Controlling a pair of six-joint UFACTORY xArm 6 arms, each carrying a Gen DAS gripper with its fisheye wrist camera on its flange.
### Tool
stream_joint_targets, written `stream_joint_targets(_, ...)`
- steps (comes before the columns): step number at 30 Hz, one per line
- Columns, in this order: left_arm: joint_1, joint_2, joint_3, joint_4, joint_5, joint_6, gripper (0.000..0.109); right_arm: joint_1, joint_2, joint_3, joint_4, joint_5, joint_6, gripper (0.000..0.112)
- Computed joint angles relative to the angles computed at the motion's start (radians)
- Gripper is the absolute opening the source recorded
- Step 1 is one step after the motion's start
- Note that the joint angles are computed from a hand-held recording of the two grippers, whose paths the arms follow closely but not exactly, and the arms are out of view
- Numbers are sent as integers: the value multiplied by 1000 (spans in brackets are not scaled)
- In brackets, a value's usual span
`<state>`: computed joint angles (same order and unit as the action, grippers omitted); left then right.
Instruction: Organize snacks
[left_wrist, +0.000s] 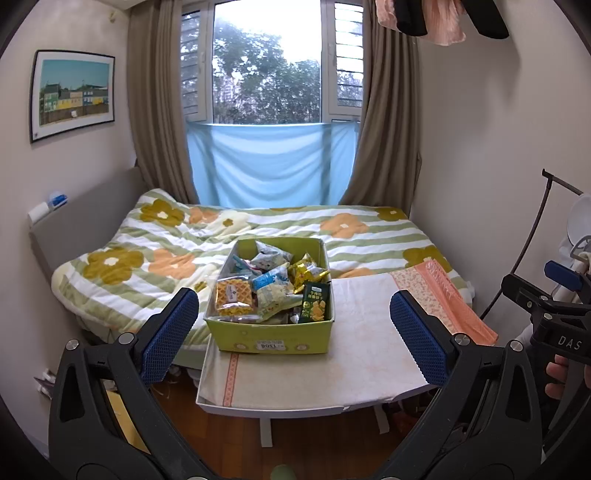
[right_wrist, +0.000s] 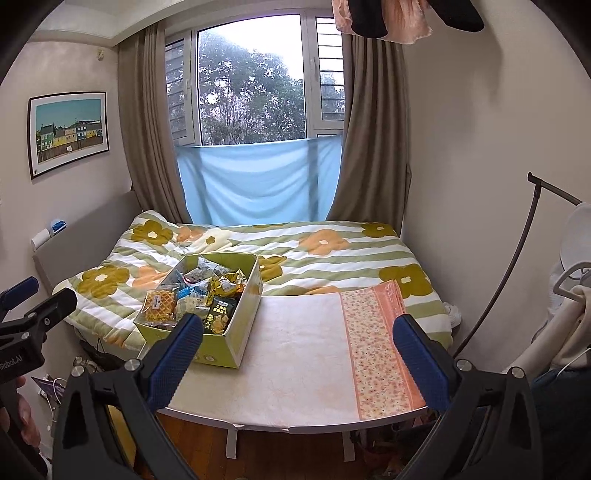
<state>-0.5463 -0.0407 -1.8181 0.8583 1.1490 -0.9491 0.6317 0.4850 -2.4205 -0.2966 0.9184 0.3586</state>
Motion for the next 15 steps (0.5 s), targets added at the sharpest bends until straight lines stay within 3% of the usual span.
stream_joint_targets(15, 19, -14, 21, -13, -19, -2, 103, 1, 20, -39, -7, 28, -1, 102)
